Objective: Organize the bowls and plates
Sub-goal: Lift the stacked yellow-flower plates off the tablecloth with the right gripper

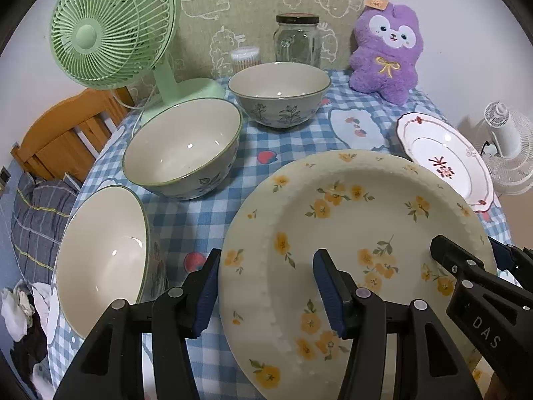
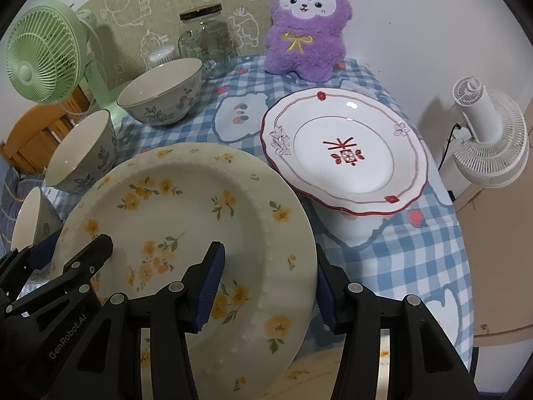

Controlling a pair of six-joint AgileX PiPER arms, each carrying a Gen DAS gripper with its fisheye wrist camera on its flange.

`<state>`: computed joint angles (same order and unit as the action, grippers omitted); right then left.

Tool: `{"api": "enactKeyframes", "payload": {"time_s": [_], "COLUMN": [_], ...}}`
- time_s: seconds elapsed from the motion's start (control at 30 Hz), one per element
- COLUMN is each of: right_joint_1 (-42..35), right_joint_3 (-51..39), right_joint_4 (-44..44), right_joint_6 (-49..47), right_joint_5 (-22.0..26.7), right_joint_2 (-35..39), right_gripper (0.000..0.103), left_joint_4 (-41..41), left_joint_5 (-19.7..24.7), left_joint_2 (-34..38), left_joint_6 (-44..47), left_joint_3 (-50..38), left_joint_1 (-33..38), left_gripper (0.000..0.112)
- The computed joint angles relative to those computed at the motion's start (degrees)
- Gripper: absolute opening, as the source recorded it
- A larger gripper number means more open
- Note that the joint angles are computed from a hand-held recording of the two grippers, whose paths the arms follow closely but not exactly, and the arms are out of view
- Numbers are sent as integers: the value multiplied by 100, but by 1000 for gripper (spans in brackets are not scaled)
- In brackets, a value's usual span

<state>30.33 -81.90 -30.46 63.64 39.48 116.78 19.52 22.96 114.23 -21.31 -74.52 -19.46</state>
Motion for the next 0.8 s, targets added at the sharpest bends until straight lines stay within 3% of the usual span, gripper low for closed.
{"api": "enactKeyframes", "payload": {"time_s": [0.4, 0.8], "right_joint_1": [238, 627], "right_joint_3": [927, 2108], "right_joint_4": [-706, -1356], "right_joint_6": [839, 1853], "right_joint_5": [55, 242], "right_joint_2": [-828, -1880], "right_gripper": [54, 54], "left_joint_4": [286, 1379], "left_joint_5": [-250, -461], "left_joint_2": [-633, -1377], "left_joint_6": [-447, -1780], "left_joint_3": [703, 1524], "left_joint_1": [-293, -835], "left_gripper": [56, 55]}}
